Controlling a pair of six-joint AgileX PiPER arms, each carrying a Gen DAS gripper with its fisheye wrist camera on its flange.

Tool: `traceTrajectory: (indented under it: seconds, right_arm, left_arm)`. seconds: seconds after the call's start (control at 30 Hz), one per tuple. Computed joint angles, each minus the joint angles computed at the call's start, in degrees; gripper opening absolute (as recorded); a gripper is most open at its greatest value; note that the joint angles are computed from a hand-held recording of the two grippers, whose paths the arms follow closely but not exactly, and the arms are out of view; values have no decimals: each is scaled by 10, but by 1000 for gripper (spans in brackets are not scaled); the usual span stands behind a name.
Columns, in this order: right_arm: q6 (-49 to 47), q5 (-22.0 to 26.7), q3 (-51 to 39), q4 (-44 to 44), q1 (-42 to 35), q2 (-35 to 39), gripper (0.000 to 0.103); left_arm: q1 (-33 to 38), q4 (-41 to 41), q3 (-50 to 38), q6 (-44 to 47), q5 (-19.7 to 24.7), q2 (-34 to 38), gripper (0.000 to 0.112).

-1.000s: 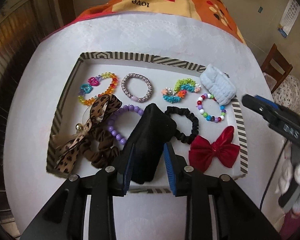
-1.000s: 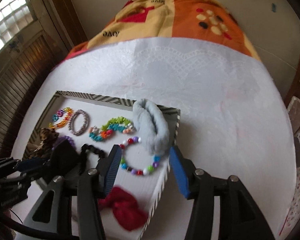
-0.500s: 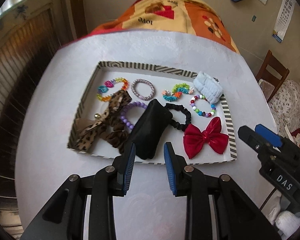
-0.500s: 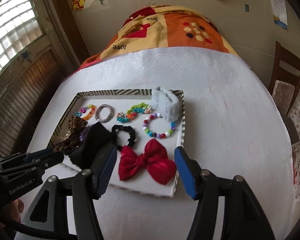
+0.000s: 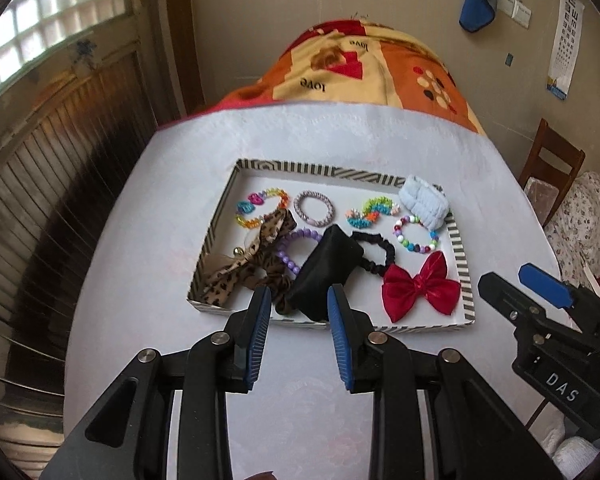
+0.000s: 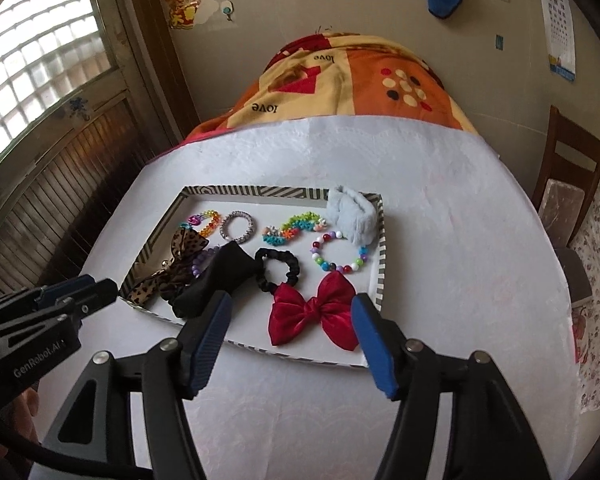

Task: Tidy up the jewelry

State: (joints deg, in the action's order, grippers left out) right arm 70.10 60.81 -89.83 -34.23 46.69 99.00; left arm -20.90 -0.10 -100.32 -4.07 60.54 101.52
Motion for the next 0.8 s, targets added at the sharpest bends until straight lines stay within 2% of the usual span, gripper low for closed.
traceTrajectory:
  seconds: [0.33, 0.8]
  right_arm:
    - [5, 18, -6, -10, 11, -6, 67]
    - [5, 19, -2, -3, 6, -8, 68]
  left_arm:
    - [-5, 14, -4, -7, -1, -10, 21]
    - [-9, 19, -11, -12, 0, -5, 21]
